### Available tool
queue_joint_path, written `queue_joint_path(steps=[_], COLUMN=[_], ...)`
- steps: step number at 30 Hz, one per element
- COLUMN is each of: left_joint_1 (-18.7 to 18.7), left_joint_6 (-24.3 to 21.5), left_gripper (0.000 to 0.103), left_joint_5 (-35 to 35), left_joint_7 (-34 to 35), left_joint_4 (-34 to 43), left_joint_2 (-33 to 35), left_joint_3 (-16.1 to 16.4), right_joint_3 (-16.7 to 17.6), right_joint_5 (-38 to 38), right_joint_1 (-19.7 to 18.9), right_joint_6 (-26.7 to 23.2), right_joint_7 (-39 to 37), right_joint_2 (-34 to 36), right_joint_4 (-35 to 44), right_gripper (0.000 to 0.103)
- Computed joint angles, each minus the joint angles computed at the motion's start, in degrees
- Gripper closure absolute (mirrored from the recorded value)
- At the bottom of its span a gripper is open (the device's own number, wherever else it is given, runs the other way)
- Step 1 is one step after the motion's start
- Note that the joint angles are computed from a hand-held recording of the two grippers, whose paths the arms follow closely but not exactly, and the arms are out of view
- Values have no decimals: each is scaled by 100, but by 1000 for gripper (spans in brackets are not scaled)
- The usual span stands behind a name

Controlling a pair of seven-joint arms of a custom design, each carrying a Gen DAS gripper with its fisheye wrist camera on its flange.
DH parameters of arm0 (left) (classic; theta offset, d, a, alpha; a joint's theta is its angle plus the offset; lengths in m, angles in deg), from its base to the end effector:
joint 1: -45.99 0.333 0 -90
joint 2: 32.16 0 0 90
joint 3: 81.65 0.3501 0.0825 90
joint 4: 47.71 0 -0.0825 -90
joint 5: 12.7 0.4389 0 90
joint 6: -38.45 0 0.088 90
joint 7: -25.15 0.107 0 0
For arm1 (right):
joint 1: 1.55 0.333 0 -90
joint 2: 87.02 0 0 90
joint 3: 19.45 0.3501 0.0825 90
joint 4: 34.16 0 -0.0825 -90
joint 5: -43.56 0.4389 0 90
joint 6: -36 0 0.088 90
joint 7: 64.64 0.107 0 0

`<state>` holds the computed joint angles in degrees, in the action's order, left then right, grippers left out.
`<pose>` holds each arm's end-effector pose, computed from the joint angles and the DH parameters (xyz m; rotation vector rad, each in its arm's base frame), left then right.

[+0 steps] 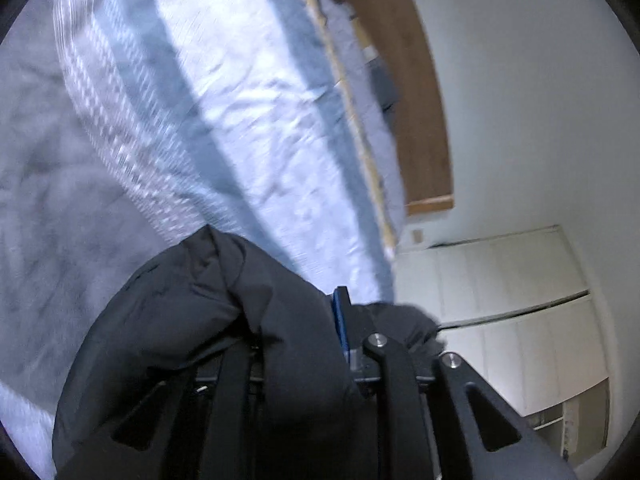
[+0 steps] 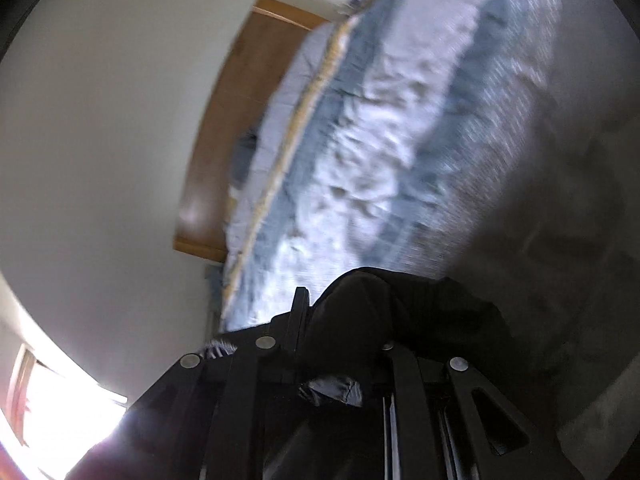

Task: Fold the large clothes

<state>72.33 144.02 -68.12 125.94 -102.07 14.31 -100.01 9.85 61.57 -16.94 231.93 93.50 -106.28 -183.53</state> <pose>0.8410 0.1680 0.4810 1.8063 -1.3321 1.3043 0.4784 0.0956 0.4874 -0.3473 1.9962 -0.1639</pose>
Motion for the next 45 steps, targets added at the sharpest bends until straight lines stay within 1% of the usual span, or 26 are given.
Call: queue_joint_path(steps=[3,4,6,7,8,9,10,11,12,13,14,16,17,19,21,23,26,28,29,32,34,37,39,41,43,45], left_joint_1=[-30,-35,-70,-49,53,84,143,215,295,359,418,484,467,426,378,336,200,62,-23,-361,-658,-1102,-1400,-1710,-1945,-2071], left_joint_6=[-118,-157,-257,-334,-400,-432,-448,-418,-395,-375,-340,-253,-220,-187,-127,-23,264,383,436,602,730,924,1083,1307,1589,1517], left_gripper=[86,86,86,84,80,77,69,59,57,52,50,50,49,49,49,49,49,49,49,49,49,49,49,49,49,49], left_joint_5=[-13,7,52,63,19,-27,-128,-237,-392,-515,-635,-713,-647,-318,60,294,417,429,430,581,779,1105,1269,1650,2019,2275], left_joint_7=[-8,-48,-240,-342,-378,-440,-490,-437,-409,-375,-370,-359,-346,-150,245,813,1625,1999,2196,2715,2916,3085,3131,3042,2898,2524], left_joint_4=[132,175,414,497,382,428,463,365,339,304,302,284,349,281,-47,-597,-1525,-1990,-2232,-2884,-3182,-3468,-3477,-3353,-3200,-2803], left_joint_2=[215,248,412,449,349,363,361,313,275,235,191,53,-9,-286,-747,-1319,-2171,-2579,-2778,-3257,-3398,-3530,-3468,-3297,-3093,-2729], left_joint_3=[-45,-48,-60,-80,-117,-141,-193,-243,-305,-341,-365,-320,-254,-52,164,330,580,694,735,843,889,962,1000,1024,1038,1048], right_joint_3=[160,137,-42,-173,-229,-284,-373,-421,-374,-191,6,-81,-50,-131,-263,-334,-200,-16,148,477,753,928,1007,1102,1076,962], right_joint_5=[56,30,10,-11,5,2,-59,-84,-68,-7,-12,-165,-214,-374,-635,-941,-1436,-1801,-2020,-2520,-2922,-3381,-3743,-4239,-4590,-4838], right_joint_1=[-140,-145,13,132,193,244,311,355,308,128,-100,-98,-184,-155,-40,111,180,177,153,88,-25,-47,-62,-113,-48,41], right_joint_6=[-42,-75,-124,-110,-129,-182,-165,-132,-126,-229,-430,-729,-963,-1202,-1534,-1881,-2411,-2695,-2881,-3021,-3176,-3270,-3379,-3747,-4135,-4372], right_joint_7=[-150,-220,-227,-205,-210,-212,-189,-164,-161,-180,-155,-85,-8,64,-3,-122,-204,-248,-268,-214,-198,-172,-148,-45,-42,-4], right_joint_2=[278,378,469,489,457,384,375,307,231,58,-187,-542,-830,-1164,-1458,-1689,-1803,-1678,-1579,-1168,-726,-41,552,1056,1463,1775], right_joint_4=[104,163,210,208,201,184,188,168,163,141,118,60,17,-26,16,120,424,711,911,1346,1747,2211,2607,3024,3363,3593], right_gripper=[88,89,88,84,82,73,57,47,25,14,14,14,14,14,14,14,14,14,14,14,14,15,15,15,15,15])
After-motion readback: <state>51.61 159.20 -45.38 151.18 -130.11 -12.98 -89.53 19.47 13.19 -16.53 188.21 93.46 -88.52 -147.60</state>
